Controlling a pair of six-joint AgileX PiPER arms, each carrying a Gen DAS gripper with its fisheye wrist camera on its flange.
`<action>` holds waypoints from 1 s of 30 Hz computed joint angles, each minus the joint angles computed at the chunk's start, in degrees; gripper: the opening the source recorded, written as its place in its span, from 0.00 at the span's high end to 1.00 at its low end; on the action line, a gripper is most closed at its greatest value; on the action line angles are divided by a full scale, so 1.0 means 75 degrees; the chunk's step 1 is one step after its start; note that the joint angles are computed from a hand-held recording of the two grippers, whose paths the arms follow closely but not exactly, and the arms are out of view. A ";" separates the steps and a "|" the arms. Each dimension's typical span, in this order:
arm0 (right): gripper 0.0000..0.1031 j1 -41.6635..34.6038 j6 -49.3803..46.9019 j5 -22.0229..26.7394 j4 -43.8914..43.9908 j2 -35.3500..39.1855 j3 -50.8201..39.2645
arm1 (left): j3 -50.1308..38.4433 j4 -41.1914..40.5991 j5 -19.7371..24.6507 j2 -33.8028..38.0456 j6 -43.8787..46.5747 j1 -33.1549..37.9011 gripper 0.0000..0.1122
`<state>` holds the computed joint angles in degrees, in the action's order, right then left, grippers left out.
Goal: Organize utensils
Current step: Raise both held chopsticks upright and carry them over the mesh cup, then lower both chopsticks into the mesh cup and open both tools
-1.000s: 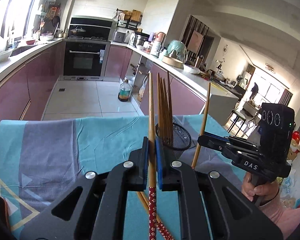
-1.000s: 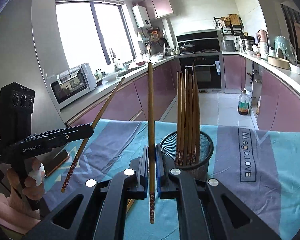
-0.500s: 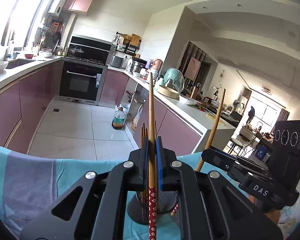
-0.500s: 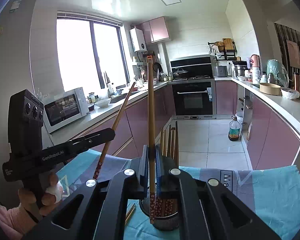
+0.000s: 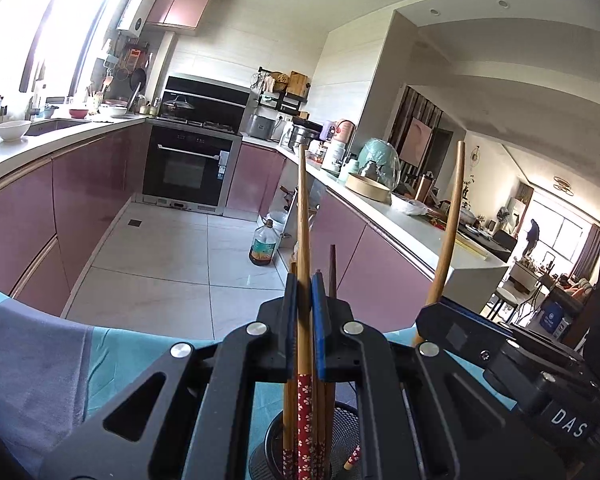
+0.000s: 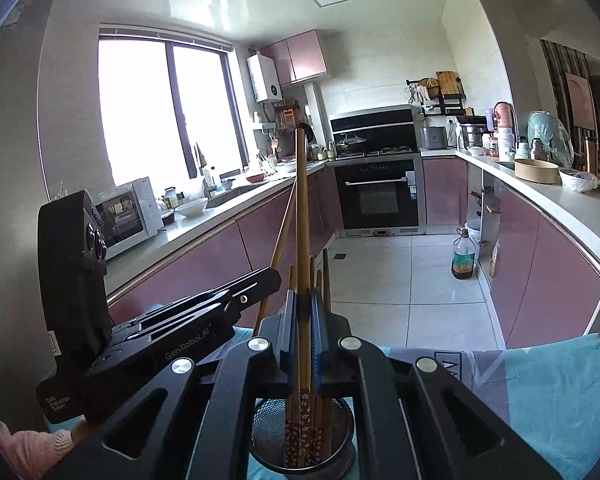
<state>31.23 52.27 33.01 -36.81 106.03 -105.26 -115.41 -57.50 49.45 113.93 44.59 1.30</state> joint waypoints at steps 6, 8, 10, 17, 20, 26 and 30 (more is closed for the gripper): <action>0.95 -0.0037 -0.0474 0.0179 0.0542 0.0234 0.0098 | 0.0368 0.0436 -0.0393 0.0201 0.0263 -0.0177 0.91; 0.95 -0.0039 -0.0533 0.0214 0.0645 0.0300 0.0133 | 0.0670 0.0419 -0.0585 0.0106 0.0523 -0.0190 0.91; 0.95 -0.0073 -0.0629 0.0198 0.0845 0.0337 0.0196 | 0.0677 0.0355 -0.0444 0.0143 0.0563 -0.0110 0.91; 0.89 -0.0072 -0.0525 0.0429 0.0949 0.0301 0.0283 | 0.0219 0.0003 0.0385 0.0336 0.0745 0.0406 0.91; 0.80 -0.0101 -0.0382 0.0324 0.0888 0.0125 0.0488 | 0.0061 -0.0252 0.0883 0.0339 0.0857 0.0724 0.91; 0.79 -0.0067 -0.0108 0.0177 0.0832 -0.0068 0.0756 | -0.1215 -0.0949 0.1904 0.0812 0.0488 0.1324 0.92; 0.79 -0.0097 -0.0047 0.0051 0.0866 -0.0165 0.0909 | -0.1639 -0.1244 0.2269 0.0872 0.0374 0.1556 0.92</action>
<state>30.50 51.92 33.39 -30.31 104.79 -98.44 -127.70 -66.82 66.47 120.47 47.40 12.97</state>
